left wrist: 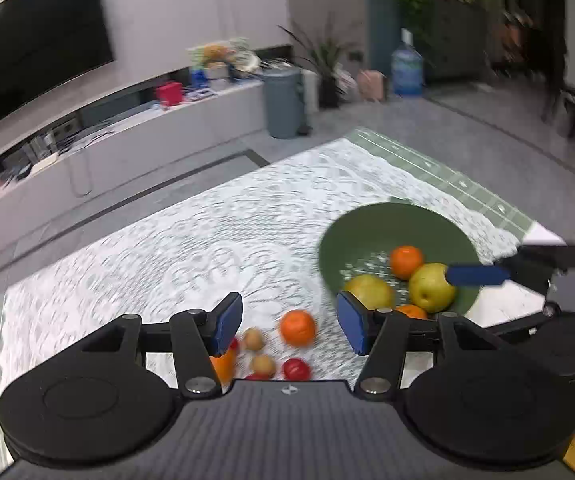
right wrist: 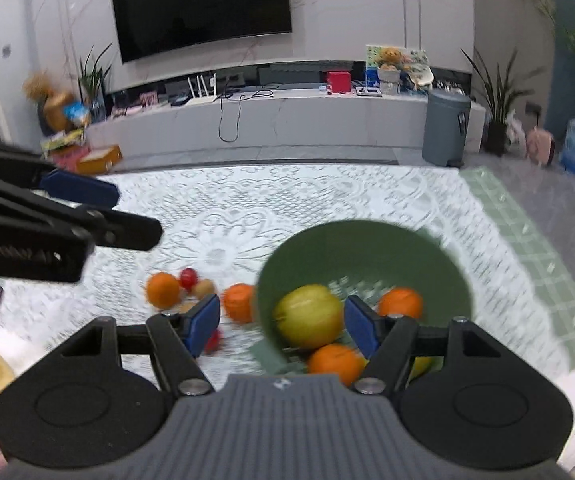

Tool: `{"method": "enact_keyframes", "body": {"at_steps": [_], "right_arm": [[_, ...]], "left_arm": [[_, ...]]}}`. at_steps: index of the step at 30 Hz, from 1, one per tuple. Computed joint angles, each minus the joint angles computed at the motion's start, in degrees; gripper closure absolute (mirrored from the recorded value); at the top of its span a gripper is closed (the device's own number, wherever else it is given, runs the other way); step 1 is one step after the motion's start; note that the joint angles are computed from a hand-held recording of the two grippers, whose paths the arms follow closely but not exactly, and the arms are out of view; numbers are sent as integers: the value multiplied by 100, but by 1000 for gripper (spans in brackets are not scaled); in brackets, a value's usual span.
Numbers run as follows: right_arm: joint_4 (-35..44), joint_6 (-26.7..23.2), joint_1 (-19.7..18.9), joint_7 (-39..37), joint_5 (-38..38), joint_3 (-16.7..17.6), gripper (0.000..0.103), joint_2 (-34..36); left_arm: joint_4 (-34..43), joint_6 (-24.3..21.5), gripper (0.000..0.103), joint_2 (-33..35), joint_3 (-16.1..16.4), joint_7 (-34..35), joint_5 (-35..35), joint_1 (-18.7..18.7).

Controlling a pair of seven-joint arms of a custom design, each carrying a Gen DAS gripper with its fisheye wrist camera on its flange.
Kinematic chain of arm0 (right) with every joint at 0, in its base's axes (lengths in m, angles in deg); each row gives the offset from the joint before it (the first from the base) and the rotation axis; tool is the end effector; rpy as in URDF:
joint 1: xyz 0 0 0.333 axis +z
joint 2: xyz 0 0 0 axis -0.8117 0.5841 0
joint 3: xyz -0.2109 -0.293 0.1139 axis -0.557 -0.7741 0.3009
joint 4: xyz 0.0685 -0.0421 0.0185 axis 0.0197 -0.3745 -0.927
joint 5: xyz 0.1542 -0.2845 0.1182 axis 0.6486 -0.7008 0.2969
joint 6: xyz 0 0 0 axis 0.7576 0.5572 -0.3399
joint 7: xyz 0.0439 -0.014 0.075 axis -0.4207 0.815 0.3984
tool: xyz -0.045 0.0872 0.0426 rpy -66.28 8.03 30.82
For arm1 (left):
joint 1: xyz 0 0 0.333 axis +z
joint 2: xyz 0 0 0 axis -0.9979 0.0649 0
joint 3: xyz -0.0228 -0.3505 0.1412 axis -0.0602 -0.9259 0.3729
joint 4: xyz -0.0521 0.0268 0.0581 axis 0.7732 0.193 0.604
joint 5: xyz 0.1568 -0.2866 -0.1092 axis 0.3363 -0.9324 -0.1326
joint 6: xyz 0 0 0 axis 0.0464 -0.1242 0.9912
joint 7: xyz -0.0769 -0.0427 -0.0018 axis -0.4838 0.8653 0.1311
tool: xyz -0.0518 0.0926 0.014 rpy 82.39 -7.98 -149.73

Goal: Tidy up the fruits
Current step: 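Lift both grippers out of the colander back toward the remaining fruit, then grasp an orange with the left gripper while the right gripper grasps a red cherry tomato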

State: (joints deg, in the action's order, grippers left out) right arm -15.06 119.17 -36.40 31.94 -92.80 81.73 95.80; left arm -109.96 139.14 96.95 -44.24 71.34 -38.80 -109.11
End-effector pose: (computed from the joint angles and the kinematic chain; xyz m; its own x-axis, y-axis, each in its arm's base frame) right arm 0.6494 0.2714 0.5943 0.2451 -0.9604 -0.1327 -0.6503 -0.0614 -0.7572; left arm 0.6645 -0.3189 0.6317 -0.3771 -0.9227 -0.0800 -0.5990 0.3088 -0.7388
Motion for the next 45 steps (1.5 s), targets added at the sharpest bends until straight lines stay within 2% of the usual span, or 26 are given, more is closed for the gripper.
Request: {"method": "enact_keyframes", "body": {"at_steps": [5, 7, 11, 17, 22, 25, 29, 33, 37, 41, 45], "right_arm": [[-304, 479, 544, 930, -471, -426, 36, -33], [-335, 610, 751, 1256, -746, -582, 36, 12], [-293, 695, 786, 1369, -904, -431, 37, 166], [43, 379, 899, 1169, -1099, -347, 41, 470], [303, 250, 863, 1020, -1019, -257, 45, 692], [533, 73, 867, 979, -906, -239, 47, 858], [845, -234, 857, 880, -769, -211, 47, 1071], [1014, -451, 883, 897, -680, -241, 51, 1186], [1238, -653, 868, 767, -598, -185, 52, 1329], [1456, -864, 904, 632, -561, -181, 53, 1451], [1725, -1150, 908, 633, -424, -179, 56, 1602]], "left_arm": [[-1399, 1098, 38, -586, 395, -874, 246, 51], [-1724, 1300, 38, -687, 468, -1127, 310, 97], [-2213, 1793, 39, -760, 614, -1386, 523, 103], [-2586, 2329, 39, -651, 359, -935, 90, 371], [-2338, 2282, 39, -357, 572, -591, -76, 187], [-2030, 2107, 39, -147, 544, -344, -208, 229], [-1867, 2185, 39, 79, 339, -46, -562, 425], [-1878, 2275, 39, 193, -60, 336, -1130, 742], [-1851, 2338, 39, 253, 31, 484, -1393, 676], [-1763, 2225, 39, 322, -164, 700, -1692, 802], [-1691, 2198, 39, 381, -114, 747, -1823, 760]]}}
